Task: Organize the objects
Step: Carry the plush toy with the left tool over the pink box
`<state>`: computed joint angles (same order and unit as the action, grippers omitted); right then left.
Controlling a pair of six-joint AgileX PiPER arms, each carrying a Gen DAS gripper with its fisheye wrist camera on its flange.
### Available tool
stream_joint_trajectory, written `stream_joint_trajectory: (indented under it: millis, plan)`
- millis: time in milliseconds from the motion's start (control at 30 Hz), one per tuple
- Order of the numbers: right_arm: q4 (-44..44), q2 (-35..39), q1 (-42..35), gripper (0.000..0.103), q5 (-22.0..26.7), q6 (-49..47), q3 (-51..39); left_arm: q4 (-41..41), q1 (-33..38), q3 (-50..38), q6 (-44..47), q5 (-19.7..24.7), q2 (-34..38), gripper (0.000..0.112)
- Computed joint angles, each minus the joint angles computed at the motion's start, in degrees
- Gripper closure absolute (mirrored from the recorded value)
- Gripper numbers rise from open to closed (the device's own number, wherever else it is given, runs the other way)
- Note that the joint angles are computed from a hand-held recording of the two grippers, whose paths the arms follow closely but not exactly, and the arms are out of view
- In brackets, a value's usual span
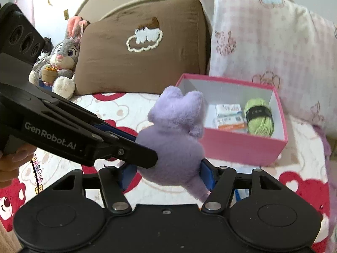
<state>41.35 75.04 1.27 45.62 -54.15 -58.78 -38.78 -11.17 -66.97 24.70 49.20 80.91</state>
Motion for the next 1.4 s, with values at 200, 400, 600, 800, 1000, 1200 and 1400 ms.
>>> stream_joint_trajectory:
  millis: [200, 400, 600, 800, 1000, 1200, 1400]
  plan:
    - [-2.3, 0.2, 0.5, 0.036, 2.2, 1.4, -4.2, 3.0, -0.7, -3.5, -4.4, 1.6, -0.6, 0.079]
    - [-4.2, 2.6, 1.5, 0.037, 3.7, 2.6, -9.5, 5.1, -0.4, -7.9, -8.3, 3.3, 0.4, 0.079]
    - [-4.5, 7.7, 2.6, 0.038, 4.5, 1.6, -16.8, 7.7, 0.5, -14.8, -13.1, 4.4, 3.7, 0.079]
    - [-5.4, 16.2, 3.4, 0.039, 7.4, 4.1, -28.2, 10.3, 1.8, -24.3, -18.6, 6.1, 10.3, 0.079]
    - [-4.9, 28.7, 2.7, 0.039, 13.6, 9.0, -43.4, 14.7, 1.7, -34.7, -24.6, 7.1, 19.2, 0.079]
    - [-5.4, 40.3, 2.6, 0.039, 16.9, 13.2, -56.4, 17.8, 1.7, -46.6, -29.9, 9.4, 30.3, 0.079]
    - [-3.2, 53.5, 1.3, 0.039, 22.1, 17.7, -70.4, 23.1, -0.2, -57.7, -36.1, 11.9, 40.8, 0.079]
